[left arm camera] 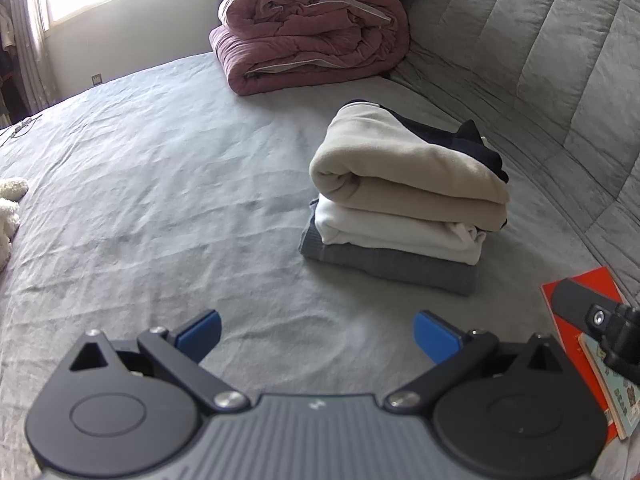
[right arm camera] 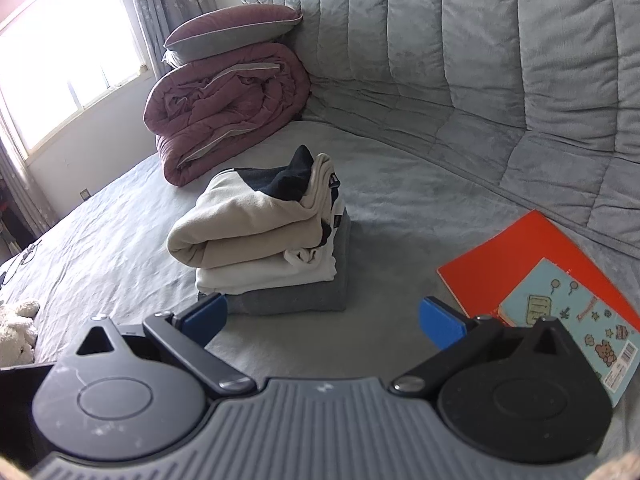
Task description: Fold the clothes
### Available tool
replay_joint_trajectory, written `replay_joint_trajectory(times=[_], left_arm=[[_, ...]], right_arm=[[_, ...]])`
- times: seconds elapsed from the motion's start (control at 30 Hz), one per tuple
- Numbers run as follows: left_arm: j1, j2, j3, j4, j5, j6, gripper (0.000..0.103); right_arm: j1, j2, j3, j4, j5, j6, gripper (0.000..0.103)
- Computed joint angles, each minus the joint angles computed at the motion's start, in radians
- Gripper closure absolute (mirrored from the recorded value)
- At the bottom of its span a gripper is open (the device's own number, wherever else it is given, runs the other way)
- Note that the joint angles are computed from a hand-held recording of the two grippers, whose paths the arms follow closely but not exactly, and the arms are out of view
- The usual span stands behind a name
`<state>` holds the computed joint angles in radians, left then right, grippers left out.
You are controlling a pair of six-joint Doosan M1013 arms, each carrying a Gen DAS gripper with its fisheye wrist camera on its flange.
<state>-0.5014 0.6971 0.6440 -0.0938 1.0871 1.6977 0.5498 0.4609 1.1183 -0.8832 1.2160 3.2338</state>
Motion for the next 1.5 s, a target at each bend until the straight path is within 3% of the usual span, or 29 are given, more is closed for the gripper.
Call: replay_joint_trajectory(times=[1.5], left_arm=[[0.005,0.01,-0.014,-0.004,0.024,0.005,0.001]], right_arm=[[-0.003,0.019,-0.033,0.029,-0.007,-0.042,0.0]])
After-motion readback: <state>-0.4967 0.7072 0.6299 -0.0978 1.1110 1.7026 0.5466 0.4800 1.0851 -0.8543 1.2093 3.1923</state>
